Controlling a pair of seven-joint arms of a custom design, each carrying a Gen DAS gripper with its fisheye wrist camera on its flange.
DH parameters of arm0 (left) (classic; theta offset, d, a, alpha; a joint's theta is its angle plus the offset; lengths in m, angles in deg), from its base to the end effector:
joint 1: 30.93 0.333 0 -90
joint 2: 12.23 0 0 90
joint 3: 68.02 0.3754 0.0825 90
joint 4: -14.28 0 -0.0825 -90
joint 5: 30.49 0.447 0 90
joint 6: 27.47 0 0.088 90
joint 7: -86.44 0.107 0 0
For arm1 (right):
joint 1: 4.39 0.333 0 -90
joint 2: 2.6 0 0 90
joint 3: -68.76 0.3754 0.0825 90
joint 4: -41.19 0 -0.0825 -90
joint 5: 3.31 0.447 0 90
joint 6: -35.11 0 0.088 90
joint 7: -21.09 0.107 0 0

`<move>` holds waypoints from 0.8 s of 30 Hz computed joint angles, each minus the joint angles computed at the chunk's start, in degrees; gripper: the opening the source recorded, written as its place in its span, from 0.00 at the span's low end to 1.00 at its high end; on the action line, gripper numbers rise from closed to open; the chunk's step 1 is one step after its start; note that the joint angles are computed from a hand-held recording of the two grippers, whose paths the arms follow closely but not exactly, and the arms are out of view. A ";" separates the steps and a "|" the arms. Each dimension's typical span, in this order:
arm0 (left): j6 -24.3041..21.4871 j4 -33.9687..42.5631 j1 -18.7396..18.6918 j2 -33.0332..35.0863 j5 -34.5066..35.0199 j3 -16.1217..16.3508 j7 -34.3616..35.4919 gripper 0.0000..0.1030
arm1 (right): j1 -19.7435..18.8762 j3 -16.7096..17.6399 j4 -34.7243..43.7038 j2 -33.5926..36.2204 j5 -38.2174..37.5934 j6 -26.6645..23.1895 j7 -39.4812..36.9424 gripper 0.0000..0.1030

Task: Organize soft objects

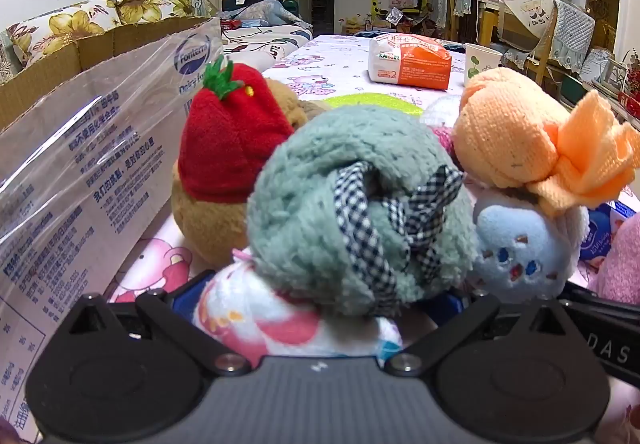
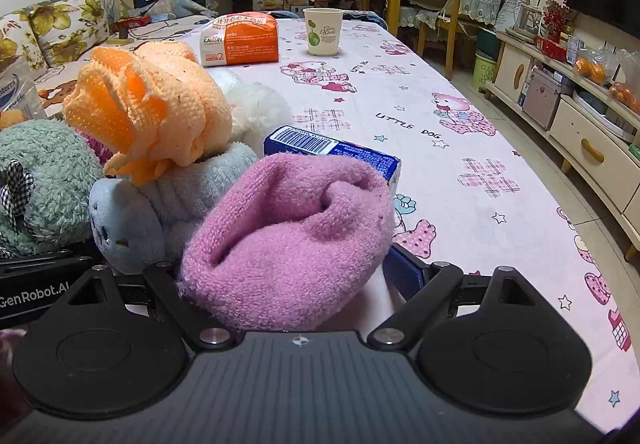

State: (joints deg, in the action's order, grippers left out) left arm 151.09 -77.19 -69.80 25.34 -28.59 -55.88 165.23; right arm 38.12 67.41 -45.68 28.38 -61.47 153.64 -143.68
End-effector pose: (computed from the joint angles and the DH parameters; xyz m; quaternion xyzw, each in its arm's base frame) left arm 0.7223 -0.4121 0.3686 -0.4971 0.7554 -0.3555 0.2365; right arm 0.6281 0.4949 0.3929 -0.4206 0.7969 -0.3801 0.2089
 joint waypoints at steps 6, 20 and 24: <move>0.86 -1.78 2.56 -1.33 0.07 -3.17 2.66 1.00 | -0.14 0.48 -1.12 -0.92 -0.20 1.44 -1.40 1.00; 8.05 -9.87 -0.87 -6.70 -4.37 0.96 9.14 0.99 | -0.92 0.88 -4.09 -3.54 0.92 5.39 -1.56 1.00; 9.83 -11.40 -1.73 -8.32 -7.24 1.92 11.67 0.99 | -0.26 0.81 -4.70 -4.20 -1.82 4.74 0.69 1.00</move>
State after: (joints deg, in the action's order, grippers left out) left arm 160.91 -88.59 -71.53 17.03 -35.83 -53.96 176.90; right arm 37.86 68.22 -50.39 24.18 -63.29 158.39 -142.99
